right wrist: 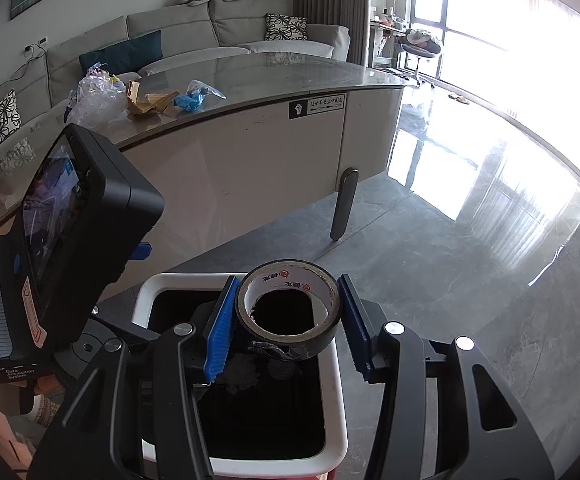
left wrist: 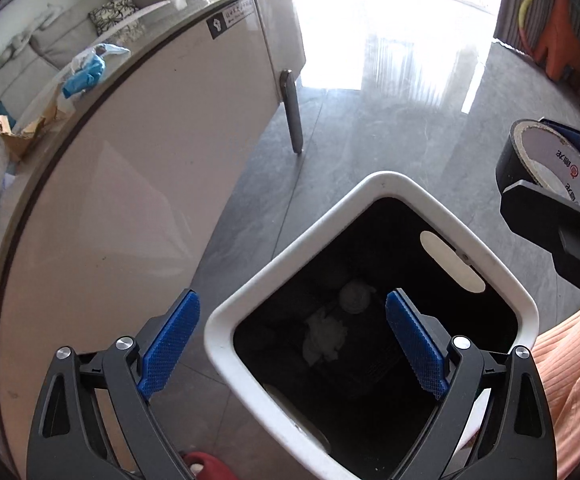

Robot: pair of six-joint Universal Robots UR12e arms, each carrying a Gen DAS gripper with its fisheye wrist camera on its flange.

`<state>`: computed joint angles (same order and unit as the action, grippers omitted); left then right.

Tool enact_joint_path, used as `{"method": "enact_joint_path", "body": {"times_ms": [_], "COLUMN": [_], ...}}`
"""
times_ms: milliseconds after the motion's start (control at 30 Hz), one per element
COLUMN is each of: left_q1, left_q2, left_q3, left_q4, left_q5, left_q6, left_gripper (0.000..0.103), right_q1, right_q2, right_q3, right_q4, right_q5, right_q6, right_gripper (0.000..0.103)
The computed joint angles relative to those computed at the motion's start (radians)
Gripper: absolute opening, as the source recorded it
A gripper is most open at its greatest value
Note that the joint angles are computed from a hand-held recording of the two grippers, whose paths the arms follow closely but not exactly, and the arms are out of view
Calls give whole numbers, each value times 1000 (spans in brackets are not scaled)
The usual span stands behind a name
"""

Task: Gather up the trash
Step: 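Carry tape roll and printed lid over the white bin and open the left gripper, then lower the tape roll into the bin and open the right gripper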

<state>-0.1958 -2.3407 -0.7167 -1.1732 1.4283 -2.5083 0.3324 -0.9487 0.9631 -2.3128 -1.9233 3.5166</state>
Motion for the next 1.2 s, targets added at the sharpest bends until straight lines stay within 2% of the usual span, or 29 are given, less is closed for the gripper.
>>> {"method": "enact_joint_path", "body": {"times_ms": [200,500,767,1200], "left_q1": [24,50,56,57], "left_q2": [5,-6,0,-8], "left_q3": [14,63,62,71], "left_q4": [114,147,153,146], "left_q5": [17,-17,-36,-43], "left_q6": [-66,-156,-167,-170], "left_gripper": [94,94,94,94], "right_q1": [0,0,-4,-6], "right_q2": [22,52,71,89], "right_q3": [-30,-68,-75,-94], "right_q4": [-46,-36,37,86], "right_q5": [22,71,108,127], "right_q6": [-45,-62,-47,-60], "right_gripper": [50,50,50,50]}}
